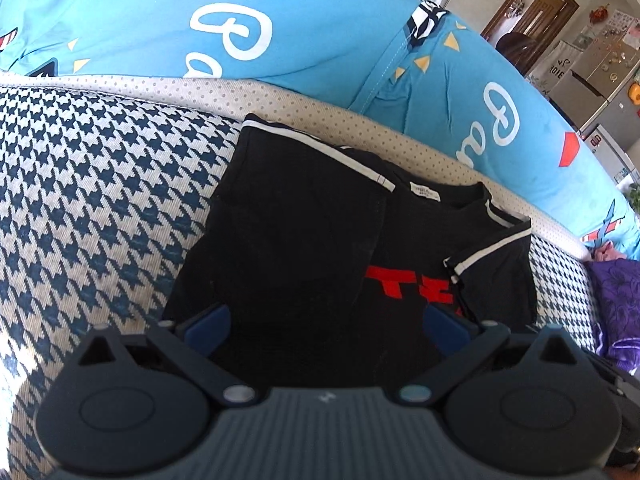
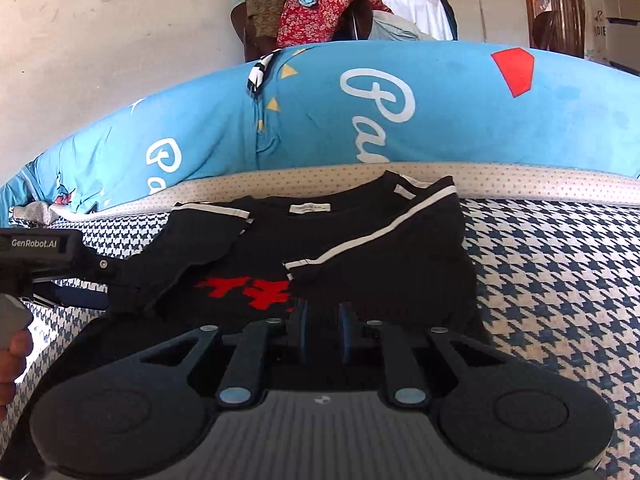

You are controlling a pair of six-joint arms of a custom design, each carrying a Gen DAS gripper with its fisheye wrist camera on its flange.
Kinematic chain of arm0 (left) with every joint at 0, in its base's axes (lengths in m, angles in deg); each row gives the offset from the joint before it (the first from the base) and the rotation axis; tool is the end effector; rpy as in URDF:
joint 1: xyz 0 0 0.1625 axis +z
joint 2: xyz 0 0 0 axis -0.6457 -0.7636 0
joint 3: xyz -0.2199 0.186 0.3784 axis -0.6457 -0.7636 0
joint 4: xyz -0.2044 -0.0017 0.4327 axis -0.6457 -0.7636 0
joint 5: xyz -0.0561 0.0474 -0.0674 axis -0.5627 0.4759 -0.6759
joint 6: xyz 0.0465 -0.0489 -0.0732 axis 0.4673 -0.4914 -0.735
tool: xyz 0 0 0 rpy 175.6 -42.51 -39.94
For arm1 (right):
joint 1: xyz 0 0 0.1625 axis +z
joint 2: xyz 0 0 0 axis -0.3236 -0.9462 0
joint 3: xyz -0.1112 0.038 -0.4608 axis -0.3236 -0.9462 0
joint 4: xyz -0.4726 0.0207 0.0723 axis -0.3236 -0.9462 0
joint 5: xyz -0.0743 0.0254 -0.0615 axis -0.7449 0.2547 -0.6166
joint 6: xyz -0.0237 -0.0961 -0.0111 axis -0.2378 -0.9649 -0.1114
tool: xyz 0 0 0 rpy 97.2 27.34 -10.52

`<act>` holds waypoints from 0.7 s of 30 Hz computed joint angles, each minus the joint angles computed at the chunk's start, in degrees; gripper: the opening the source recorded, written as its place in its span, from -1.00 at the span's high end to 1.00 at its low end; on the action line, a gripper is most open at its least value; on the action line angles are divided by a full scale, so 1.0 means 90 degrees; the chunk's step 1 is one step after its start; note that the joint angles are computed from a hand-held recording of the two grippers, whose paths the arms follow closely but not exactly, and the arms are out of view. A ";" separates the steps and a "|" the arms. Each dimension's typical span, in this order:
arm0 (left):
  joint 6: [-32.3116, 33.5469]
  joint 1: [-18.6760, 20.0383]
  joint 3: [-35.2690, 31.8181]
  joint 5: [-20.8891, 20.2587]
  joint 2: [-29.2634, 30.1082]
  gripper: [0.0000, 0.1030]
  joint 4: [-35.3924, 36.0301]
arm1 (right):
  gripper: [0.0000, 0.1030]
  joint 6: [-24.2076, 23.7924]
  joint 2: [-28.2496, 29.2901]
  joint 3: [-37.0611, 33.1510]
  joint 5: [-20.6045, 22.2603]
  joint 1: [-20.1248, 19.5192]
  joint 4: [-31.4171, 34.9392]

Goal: Fold clothes

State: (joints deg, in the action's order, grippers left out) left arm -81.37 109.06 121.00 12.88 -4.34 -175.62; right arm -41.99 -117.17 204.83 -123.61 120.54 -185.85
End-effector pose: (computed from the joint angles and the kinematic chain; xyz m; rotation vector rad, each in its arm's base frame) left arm -0.1005 -0.7099 0.1659 0.6661 2.7644 -0.4555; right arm 0.1791 -0.5361 0.0764 0.0875 -2.1608 1.1768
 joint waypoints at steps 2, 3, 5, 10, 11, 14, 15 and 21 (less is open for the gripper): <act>-0.0035 0.0010 -0.0009 0.0075 0.0038 -1.00 0.0066 | 0.69 0.0002 -0.0051 0.0063 -0.0147 -0.0035 0.0032; -0.0092 0.0025 -0.0033 0.0108 0.0063 -1.00 0.0146 | 0.69 0.0044 -0.0081 0.0094 -0.0268 -0.0056 0.0095; -0.0197 0.0071 -0.0078 0.0138 0.0115 -1.00 0.0287 | 0.69 0.0286 -0.0167 0.0166 -0.0576 -0.0124 0.0389; 0.0283 -0.0028 0.0107 0.0463 0.0146 -1.00 -0.0011 | 0.78 0.0827 -0.0425 0.0495 -0.0413 -0.0316 0.0517; 0.0434 -0.0064 0.0165 0.0571 0.0154 -1.00 -0.0094 | 0.78 0.0777 -0.0440 0.0517 -0.0417 -0.0312 0.0519; 0.0850 -0.0177 0.0315 0.0903 0.0193 -1.00 -0.0314 | 0.80 0.0524 -0.0410 0.0540 -0.0482 -0.0288 0.0449; 0.0939 -0.0199 0.0350 0.0976 0.0203 -1.00 -0.0370 | 0.80 0.0460 -0.0407 0.0546 -0.0497 -0.0285 0.0441; 0.0692 -0.0200 0.0313 0.0883 0.0158 -1.00 -0.0265 | 0.69 0.0397 -0.0545 0.0676 -0.0187 -0.0247 0.0292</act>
State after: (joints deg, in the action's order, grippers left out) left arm -75.14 107.27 123.82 20.83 -2.92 -178.00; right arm -38.42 -122.08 210.91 -125.29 118.32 -183.23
